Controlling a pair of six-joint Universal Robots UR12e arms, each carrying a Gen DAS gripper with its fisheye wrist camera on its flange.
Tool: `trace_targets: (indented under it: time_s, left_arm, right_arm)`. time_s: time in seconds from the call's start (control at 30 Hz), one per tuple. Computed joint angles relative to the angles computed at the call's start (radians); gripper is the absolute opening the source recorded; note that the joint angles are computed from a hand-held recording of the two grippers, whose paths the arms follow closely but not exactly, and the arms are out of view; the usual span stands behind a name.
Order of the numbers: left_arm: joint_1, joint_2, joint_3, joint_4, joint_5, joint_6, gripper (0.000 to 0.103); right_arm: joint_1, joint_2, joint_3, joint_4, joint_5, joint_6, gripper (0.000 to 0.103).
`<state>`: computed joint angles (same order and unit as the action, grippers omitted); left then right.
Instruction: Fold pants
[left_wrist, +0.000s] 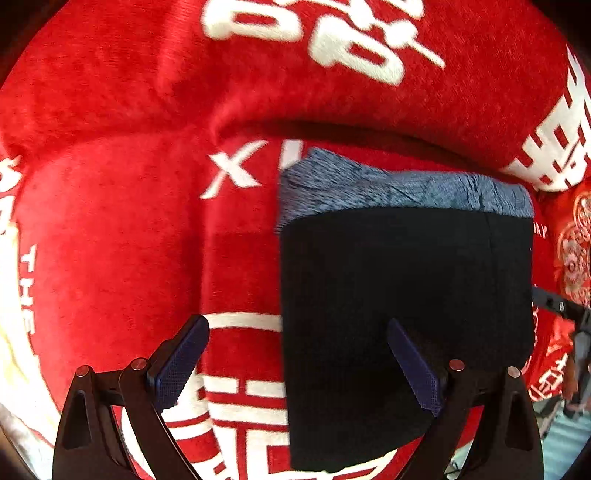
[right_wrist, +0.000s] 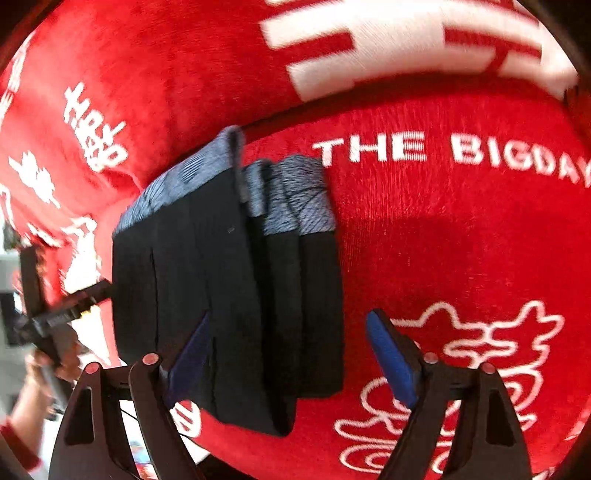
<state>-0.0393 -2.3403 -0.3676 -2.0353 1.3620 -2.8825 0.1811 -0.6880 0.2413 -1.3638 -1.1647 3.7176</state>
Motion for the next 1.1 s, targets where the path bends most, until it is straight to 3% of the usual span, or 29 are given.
trace_targets:
  time_s: [0.13, 0.27, 0.47, 0.57, 0.73, 0.83, 0.9, 0.93, 1.0, 1.1]
  left_arm:
    - [0.020, -0.001, -0.004, -0.013, -0.106, 0.034, 0.098]
    - [0.036, -0.001, -0.021, -0.015, -0.141, 0.094, 0.098]
    - [0.046, -0.032, 0.006, -0.109, -0.242, 0.172, 0.098]
    - [0.038, -0.034, 0.001, -0.125, -0.275, 0.182, 0.098]
    - [0.023, -0.019, -0.044, -0.089, -0.306, 0.157, 0.098]
    - [0.024, 0.003, -0.090, -0.043, -0.310, 0.111, 0.097]
    - [0.023, 0.028, -0.130, 0.004, -0.309, 0.106, 0.087]
    - [0.022, 0.038, -0.144, 0.023, -0.305, 0.112, 0.084]
    - [0.015, 0.054, -0.153, 0.051, -0.293, 0.125, 0.070]
    - [0.011, 0.066, -0.150, 0.068, -0.278, 0.126, 0.061]
  right_arm:
    - [-0.027, -0.077, 0.205, -0.160, 0.136, 0.018, 0.089]
    - [-0.043, -0.110, 0.308, -0.212, 0.233, -0.003, 0.092]
    - [-0.053, -0.139, 0.401, -0.320, 0.331, -0.043, 0.095]
    - [-0.053, -0.121, 0.381, -0.335, 0.365, -0.052, 0.095]
    - [-0.038, -0.038, 0.224, -0.219, 0.353, -0.125, 0.095]
    - [-0.040, -0.026, 0.221, -0.248, 0.371, -0.041, 0.093]
    - [-0.040, -0.020, 0.197, -0.211, 0.341, -0.021, 0.070]
    - [-0.039, -0.025, 0.202, -0.212, 0.338, -0.019, 0.065]
    - [-0.041, -0.055, 0.264, -0.285, 0.354, 0.030, 0.051]
    - [-0.042, -0.082, 0.311, -0.379, 0.378, 0.092, 0.041]
